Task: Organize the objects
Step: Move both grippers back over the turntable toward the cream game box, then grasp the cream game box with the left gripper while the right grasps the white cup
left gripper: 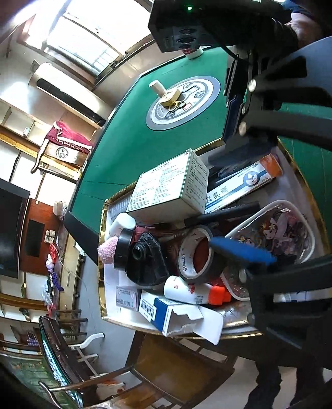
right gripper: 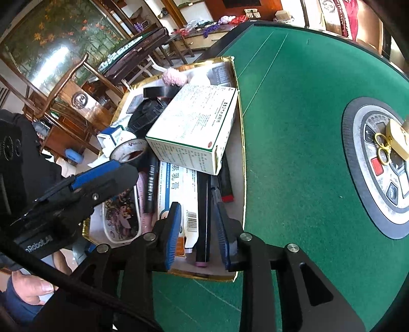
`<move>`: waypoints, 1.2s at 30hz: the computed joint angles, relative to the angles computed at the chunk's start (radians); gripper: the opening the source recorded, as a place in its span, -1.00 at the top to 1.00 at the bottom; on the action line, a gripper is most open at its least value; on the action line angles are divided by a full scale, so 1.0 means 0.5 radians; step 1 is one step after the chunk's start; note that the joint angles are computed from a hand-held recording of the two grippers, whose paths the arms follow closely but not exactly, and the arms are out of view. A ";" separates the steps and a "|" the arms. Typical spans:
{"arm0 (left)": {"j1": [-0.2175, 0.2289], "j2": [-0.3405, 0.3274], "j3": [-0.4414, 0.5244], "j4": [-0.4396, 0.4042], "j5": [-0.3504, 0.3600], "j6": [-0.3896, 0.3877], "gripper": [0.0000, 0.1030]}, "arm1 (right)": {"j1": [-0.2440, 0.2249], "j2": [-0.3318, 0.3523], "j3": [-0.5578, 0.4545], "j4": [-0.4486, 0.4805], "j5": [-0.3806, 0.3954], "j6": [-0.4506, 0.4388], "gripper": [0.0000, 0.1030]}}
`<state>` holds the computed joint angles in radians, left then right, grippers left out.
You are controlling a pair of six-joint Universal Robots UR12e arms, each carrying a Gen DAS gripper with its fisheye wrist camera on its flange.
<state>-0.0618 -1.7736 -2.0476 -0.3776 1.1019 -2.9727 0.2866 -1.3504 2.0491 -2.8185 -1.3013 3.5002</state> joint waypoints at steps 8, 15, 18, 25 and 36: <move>-0.044 0.052 -0.009 0.014 0.058 -0.041 -0.06 | -0.043 -0.108 0.124 -0.116 0.010 0.107 0.44; -0.213 0.040 0.068 -0.048 0.030 0.026 -0.18 | -0.156 -0.272 0.317 -0.198 -0.031 0.243 0.33; -0.321 -0.012 0.160 -0.145 0.030 0.054 -0.26 | -0.239 -0.375 0.430 -0.223 -0.058 0.310 0.27; -0.640 -0.231 0.469 -0.312 0.176 0.143 -0.34 | -0.489 -0.667 0.723 -0.198 -0.084 0.430 0.22; -0.925 -0.642 0.991 -0.531 0.531 0.124 -0.35 | -0.832 -1.090 0.963 0.140 -0.057 0.178 0.21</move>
<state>-0.5244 -2.0944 -1.5519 -0.6430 1.3675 -2.9108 -0.1291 -1.8955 2.5308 -2.7484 -1.3297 3.5889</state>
